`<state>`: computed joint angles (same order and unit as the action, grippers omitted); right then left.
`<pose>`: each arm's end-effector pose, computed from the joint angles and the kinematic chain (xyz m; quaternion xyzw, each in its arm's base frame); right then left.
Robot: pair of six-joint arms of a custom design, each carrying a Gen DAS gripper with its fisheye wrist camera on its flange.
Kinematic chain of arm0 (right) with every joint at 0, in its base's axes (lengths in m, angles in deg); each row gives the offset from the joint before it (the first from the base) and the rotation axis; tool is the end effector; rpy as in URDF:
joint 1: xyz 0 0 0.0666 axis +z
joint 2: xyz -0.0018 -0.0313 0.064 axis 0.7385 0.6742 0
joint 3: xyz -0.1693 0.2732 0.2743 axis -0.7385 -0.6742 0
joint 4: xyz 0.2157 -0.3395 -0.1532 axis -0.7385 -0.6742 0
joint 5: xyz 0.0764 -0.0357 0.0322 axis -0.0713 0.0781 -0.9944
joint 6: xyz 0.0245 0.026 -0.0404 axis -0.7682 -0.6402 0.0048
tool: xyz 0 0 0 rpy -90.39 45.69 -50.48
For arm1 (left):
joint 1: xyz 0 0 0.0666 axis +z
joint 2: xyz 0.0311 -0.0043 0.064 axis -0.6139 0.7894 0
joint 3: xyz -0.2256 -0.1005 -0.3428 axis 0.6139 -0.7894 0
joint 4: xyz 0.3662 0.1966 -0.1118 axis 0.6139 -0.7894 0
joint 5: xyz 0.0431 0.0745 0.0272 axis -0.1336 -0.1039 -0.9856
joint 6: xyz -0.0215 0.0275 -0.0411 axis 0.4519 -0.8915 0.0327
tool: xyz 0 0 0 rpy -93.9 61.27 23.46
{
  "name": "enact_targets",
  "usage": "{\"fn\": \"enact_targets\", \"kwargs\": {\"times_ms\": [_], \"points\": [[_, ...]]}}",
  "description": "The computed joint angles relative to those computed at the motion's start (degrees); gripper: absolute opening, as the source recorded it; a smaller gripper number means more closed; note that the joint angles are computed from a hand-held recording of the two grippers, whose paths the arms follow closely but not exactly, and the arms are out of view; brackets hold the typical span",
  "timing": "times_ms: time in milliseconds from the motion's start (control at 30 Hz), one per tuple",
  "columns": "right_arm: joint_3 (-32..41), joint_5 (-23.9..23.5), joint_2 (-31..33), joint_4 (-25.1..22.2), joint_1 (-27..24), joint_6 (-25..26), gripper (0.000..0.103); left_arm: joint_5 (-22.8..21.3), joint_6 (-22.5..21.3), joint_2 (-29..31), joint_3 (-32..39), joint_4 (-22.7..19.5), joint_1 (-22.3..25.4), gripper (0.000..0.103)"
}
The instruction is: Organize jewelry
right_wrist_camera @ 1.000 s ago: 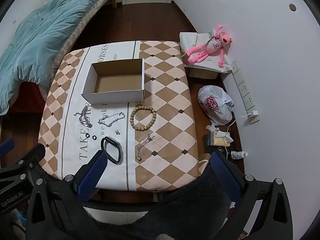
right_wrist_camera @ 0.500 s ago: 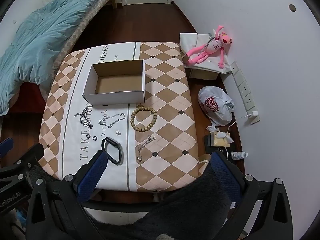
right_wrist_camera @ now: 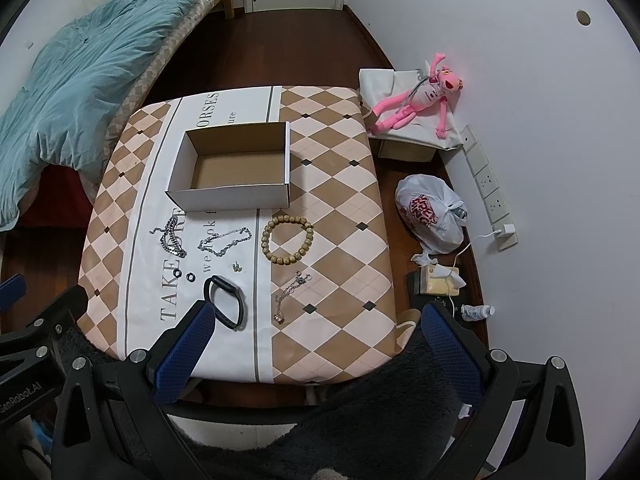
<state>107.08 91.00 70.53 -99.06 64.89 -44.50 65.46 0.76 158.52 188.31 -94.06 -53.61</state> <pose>0.5972 0.1829 0.5306 -0.1914 0.9633 -0.0123 0.1879 0.5414 -0.1446 0.5395 -0.2141 0.9601 0.0391 0.1757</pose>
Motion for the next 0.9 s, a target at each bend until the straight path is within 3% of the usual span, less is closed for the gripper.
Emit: {"fn": "enact_targets", "kwargs": {"times_ms": [900], "points": [[1.4, 0.4, 0.2, -0.5, 0.2, 0.0, 0.103, 0.1, 0.0, 0.6, 1.2, -0.2, -0.1, 0.103]]}}
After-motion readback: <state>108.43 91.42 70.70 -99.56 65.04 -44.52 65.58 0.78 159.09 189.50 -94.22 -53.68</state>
